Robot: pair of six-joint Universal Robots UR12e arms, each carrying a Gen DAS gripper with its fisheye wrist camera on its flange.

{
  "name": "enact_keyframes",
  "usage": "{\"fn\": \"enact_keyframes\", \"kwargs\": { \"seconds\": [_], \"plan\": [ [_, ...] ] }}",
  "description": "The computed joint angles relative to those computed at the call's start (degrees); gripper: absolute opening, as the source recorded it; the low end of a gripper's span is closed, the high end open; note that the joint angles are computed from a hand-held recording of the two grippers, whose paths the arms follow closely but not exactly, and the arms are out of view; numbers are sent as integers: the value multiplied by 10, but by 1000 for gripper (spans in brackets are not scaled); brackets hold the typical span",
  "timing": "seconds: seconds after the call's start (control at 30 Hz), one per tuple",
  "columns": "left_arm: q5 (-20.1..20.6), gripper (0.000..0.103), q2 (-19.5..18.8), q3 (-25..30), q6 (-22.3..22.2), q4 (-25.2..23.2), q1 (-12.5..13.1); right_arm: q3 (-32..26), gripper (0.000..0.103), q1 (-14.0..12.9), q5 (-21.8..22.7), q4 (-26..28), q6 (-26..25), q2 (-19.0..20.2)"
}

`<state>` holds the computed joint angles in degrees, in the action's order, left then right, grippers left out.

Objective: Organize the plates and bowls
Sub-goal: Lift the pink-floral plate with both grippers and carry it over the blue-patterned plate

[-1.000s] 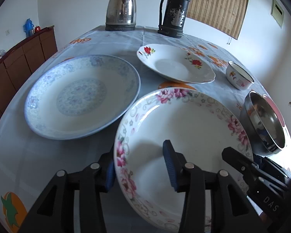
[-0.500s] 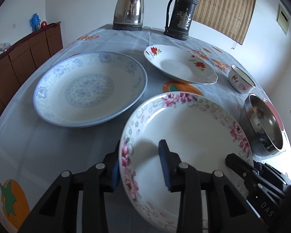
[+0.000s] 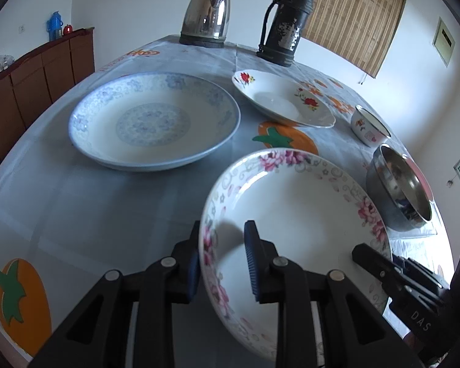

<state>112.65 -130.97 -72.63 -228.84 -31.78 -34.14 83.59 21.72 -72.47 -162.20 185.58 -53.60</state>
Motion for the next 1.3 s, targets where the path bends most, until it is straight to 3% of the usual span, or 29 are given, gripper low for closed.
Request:
{"fn": "enact_keyframes", "kwargs": {
  "seconds": [0.17,0.53,0.83,1.3],
  "plan": [
    [7,30,-6,7,5,-6,0,-1,25,-2,11,-1,2,1],
    [24,19,-2,-3,6,24,-7,4,21,1,-9,-10,11,-1],
    [48,19,12,-19,3,51,-9,5,21,4,-10,-36,11,-10],
    [119,19,43,-51,-21,55,2,-73,21,24,15,-31,-12,24]
  ]
}}
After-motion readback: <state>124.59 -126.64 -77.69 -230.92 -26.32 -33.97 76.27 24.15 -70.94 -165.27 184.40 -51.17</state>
